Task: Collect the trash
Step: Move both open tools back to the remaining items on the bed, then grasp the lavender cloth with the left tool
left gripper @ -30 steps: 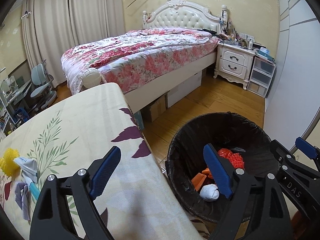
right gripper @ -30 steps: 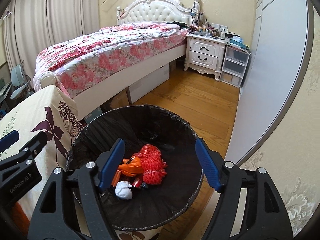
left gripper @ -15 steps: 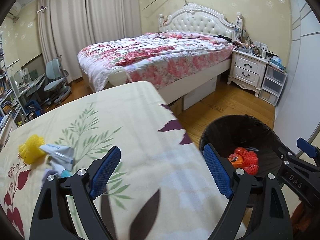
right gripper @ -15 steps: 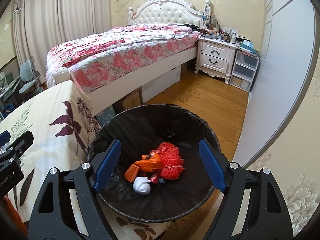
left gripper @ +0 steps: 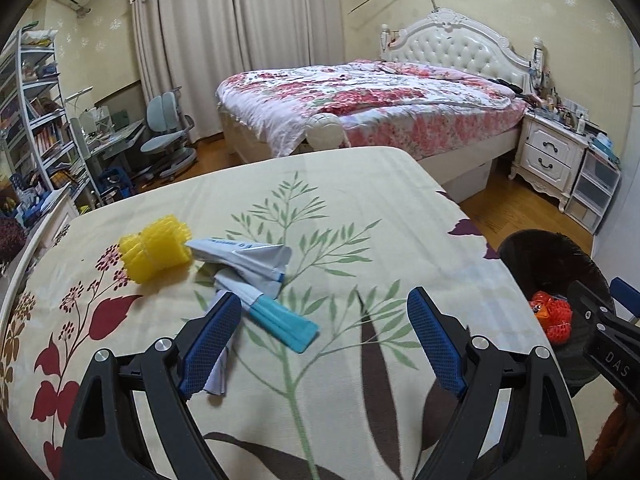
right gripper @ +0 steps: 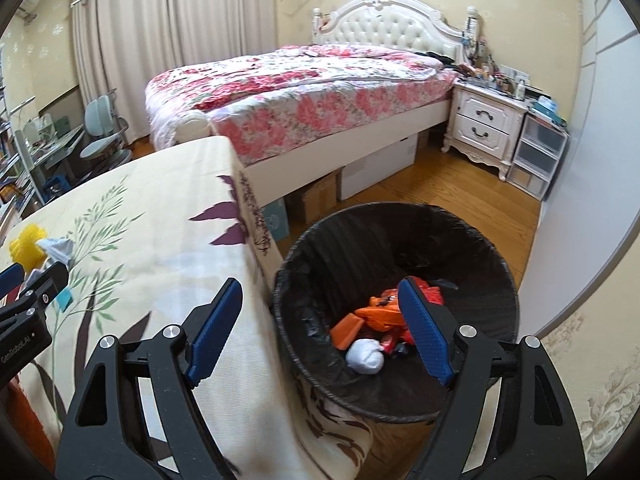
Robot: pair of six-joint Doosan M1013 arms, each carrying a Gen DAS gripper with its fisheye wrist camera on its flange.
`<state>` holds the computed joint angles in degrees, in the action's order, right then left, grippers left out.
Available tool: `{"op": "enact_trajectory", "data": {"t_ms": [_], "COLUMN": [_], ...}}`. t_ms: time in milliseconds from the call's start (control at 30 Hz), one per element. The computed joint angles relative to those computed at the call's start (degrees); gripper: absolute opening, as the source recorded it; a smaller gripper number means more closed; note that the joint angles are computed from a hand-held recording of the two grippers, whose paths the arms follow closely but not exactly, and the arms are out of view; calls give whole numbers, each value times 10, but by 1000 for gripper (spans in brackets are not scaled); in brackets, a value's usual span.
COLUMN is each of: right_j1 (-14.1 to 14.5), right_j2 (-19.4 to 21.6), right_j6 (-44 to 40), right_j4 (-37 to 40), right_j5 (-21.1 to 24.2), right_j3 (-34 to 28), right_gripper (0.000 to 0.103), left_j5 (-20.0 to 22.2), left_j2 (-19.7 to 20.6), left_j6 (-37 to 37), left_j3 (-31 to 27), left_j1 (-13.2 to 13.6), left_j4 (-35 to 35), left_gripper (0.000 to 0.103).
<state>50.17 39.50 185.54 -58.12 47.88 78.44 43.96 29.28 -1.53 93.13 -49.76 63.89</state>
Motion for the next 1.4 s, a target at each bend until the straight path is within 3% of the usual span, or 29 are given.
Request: {"op": "enact_trajectory", "data": {"t_ms": [533,900,1000,1200,1333,1400], "right_j1": [15,23,24,24,24,25], "right_j2": [30,48,50,51,54,57], "right_j6": [-86,-139,-147,-158,-171,-183], "right_j4": [41,67,70,76,84,90], "right_j5": [-32,-41,-45,-52,-58,-61], "right_j3": [-55,-87,-91,-95,-100,-106], "right_gripper": [78,78,78,78,78,78], "left_j5": [22,-7,-18,-43,-48,-54], "left_j2": [-24,-39,-36,-30,-33,-36], "left_j6": [-13,1,25,82,83,80], "left_j3": [45,67,62,55,61,66], "left_j1": [25,47,51,58,57,57], "left_j4": [-32,-72,-87,-131,-122,-118], "left_gripper": [85,84,76,47,26,26]}}
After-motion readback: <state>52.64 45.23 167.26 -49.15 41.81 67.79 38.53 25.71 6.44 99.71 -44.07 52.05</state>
